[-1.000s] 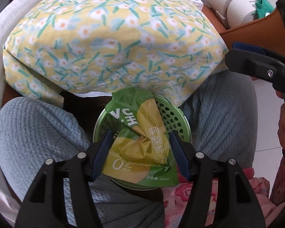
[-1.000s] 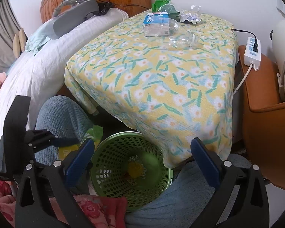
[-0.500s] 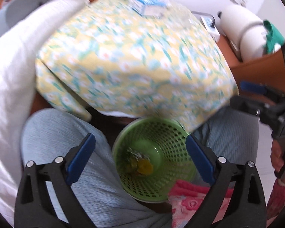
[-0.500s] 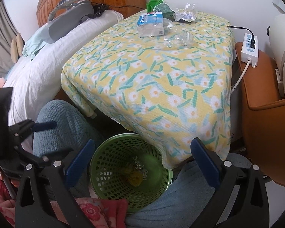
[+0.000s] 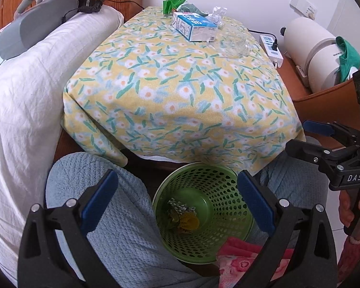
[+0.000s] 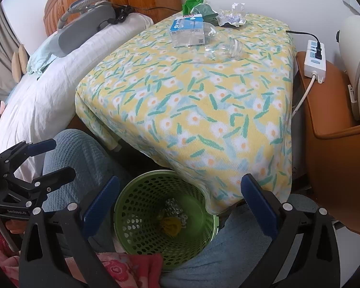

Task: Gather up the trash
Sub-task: 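Move both grippers back up toward the table items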

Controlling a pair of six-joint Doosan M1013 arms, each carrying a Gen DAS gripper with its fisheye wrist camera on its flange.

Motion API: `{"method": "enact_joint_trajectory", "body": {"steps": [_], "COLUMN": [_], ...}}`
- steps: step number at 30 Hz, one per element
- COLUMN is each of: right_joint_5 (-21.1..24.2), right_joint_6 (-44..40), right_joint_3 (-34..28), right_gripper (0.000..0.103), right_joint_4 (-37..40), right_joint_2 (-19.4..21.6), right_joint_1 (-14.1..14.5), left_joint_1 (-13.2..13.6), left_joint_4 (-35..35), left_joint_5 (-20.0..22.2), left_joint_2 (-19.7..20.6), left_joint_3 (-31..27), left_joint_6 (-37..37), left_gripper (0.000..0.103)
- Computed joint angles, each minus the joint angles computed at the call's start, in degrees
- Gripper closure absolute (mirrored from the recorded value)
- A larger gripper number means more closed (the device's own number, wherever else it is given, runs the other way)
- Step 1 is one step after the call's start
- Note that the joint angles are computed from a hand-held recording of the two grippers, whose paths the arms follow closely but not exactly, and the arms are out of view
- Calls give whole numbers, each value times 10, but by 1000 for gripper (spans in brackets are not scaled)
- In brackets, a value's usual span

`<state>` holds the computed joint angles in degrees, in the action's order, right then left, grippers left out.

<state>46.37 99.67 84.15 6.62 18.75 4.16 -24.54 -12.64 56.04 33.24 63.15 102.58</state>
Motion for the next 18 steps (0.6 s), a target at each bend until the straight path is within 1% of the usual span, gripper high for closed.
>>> {"method": "enact_joint_trajectory", "body": {"steps": [12,18], "right_joint_5": [2,-4], "right_joint_6": [7,21], "right_joint_3": [-2,-4], "right_gripper": [3,3], "right_joint_4": [-6,-17], "right_joint_2": [3,4], "right_joint_1": [0,0], "left_joint_1": [-1,-3], "left_joint_4": [13,26], "left_joint_5": [-4,-21], "left_joint_2": [0,-3], "left_joint_3": [-2,1], "left_joint_6": [-15,-31], "left_gripper": [8,8]}}
